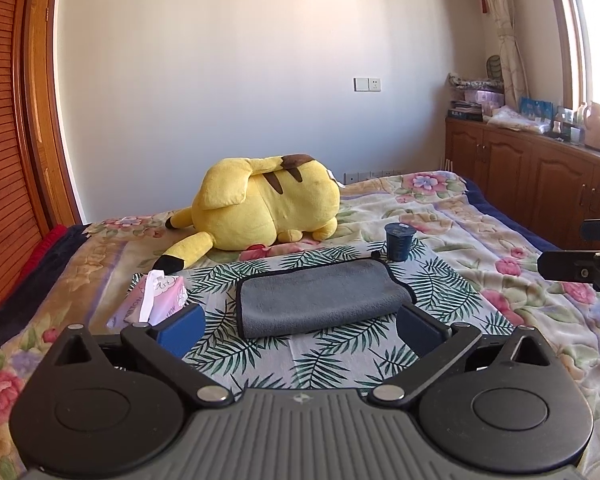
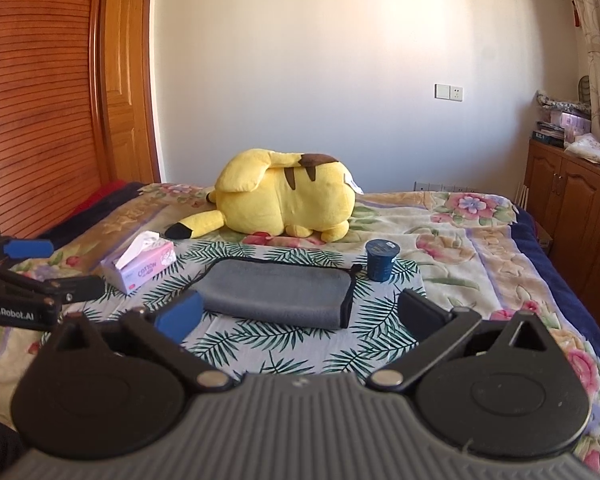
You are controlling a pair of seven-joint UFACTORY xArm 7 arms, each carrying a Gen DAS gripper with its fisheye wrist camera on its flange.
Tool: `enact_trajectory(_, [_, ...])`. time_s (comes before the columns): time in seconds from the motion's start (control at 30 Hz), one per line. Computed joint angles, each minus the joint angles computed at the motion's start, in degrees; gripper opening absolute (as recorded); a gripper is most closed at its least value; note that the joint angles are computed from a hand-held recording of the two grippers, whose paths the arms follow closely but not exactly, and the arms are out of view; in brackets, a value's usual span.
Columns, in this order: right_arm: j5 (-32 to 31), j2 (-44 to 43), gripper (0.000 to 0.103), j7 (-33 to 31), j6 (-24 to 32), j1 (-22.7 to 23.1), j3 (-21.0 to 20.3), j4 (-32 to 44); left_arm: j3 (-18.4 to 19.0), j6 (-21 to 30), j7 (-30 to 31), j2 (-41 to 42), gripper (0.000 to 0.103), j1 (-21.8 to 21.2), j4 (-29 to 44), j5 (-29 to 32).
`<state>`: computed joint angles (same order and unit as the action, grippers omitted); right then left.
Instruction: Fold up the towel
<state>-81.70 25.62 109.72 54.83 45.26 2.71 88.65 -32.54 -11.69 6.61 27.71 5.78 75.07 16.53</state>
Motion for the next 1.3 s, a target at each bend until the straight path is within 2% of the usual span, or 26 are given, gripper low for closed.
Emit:
enact_trajectory(0.1, [-0.4,-0.4,0.103,1.2,1.0,0.7,0.2,-0.7,-1.3,-0.5,-0.9,-1.0,0.087,1.5,-2.1,0.4])
enact_trajectory(0.23, [-0.8,-0.9,0.103,2.3,2.3,1.4,0.8,-1.6,0.3,-2.5,-2.3,-3.0,0.087,0.7,-4.9,1.3])
enact_trajectory(0.43, [-1.1,-1.6,0.103,3.9,4.2,2.1,1.7,-2.9,6.1,-6.0,-6.2,-6.4,0.087,-3.4,-8.6,2.7])
enact_trajectory(0.63, [-1.7,-2.1,0.103,6.3,6.3,2.9,2.4,-4.4,5.1,-7.4,-12.8,-7.8,0.087,-1.2,-11.1,8.5])
enact_trajectory(0.9, [-2.0,-2.9,0.103,9.6,8.0,3.0,3.5,-6.9,12.1,-10.3,-16.8,-10.9,0.087,-6.6,-15.3,11.6])
enact_trajectory(0.97, [-2.1,-2.9,0.103,10.0,8.8,3.2,3.8,-7.4,14.6,-11.1,-16.7,-11.6,0.087,-9.2,-16.3,10.8])
enact_trajectory(1.13, [-2.5,-3.4,0.103,11.4,9.7,3.5,4.4,-8.9,18.1,-12.2,-16.9,-12.9,0.087,-12.7,-18.6,9.3])
enact_trajectory(1.3, [-2.9,-3.5,0.103,12.6,10.5,3.8,4.9,-9.9,21.0,-12.7,-13.6,-13.8,0.087,-16.6,-20.7,5.2])
